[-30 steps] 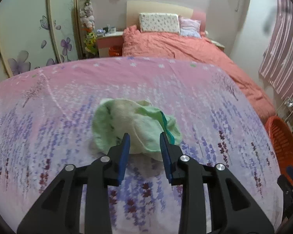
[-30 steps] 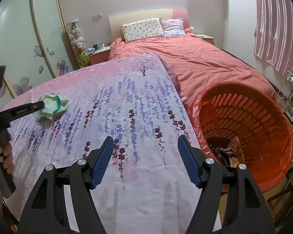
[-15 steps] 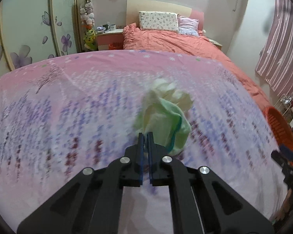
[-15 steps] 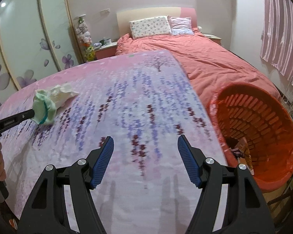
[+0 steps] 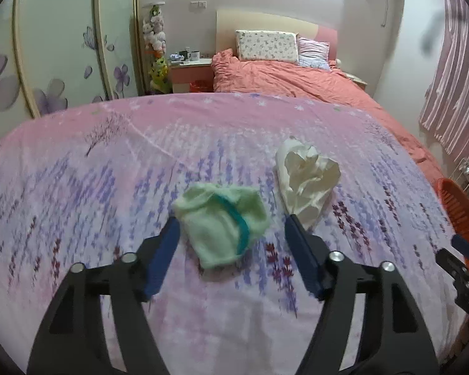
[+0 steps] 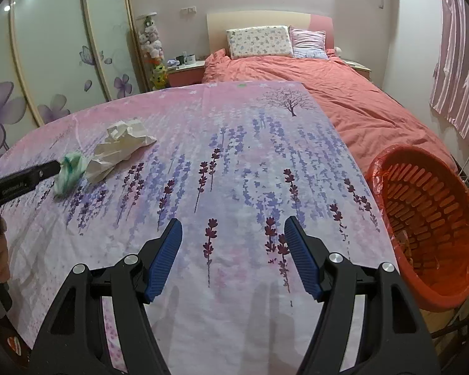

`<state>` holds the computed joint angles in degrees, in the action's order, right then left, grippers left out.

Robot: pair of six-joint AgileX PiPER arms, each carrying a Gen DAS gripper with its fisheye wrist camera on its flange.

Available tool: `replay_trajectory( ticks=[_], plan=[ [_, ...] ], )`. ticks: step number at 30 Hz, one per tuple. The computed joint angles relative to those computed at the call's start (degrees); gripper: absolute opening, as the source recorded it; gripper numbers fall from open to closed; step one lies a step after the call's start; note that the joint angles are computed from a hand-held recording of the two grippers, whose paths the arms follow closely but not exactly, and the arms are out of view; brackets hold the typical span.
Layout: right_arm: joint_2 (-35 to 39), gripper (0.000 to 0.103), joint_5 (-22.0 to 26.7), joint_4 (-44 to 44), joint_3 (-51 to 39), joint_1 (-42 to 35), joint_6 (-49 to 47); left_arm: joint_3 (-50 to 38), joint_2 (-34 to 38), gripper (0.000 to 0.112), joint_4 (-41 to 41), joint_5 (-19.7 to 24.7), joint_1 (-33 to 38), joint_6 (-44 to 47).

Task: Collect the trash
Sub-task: 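Return to the bed and close the left gripper on the green cloth, then close the right gripper on the white crumpled tissue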

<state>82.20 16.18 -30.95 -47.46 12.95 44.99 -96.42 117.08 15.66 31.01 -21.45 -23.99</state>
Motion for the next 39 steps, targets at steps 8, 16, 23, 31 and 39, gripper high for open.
replay_trajectory(
  ticks=[8,16,23,31,39],
  plan=[
    [0.4,0.068,0.6,-0.7,-0.5,0.3,0.6,-19.2,12.6,0.057,6.0,15.1,-0.6,-3.5],
    [4.2,0.068,0.8,1.6,-4.5,3.3,-1.5,-15.5,11.0,0.016,9.2,15.2,2.9,-6.3],
    [12.0,0.068,-0.3,17.3,-14.6,6.6,-14.4,-9.9,8.1,0.024,5.0,9.3,5.4,-5.0],
    [25.0,0.069,5.9,19.4,-33.1,10.4,-12.2,-7.7,7.2,0.03,-2.5,6.2,8.3,-0.9],
    [35.2,0.046,16.2,14.1,-47.0,11.2,-4.9,-6.7,6.9,0.031,-4.9,5.0,9.4,0.9]
  ],
)
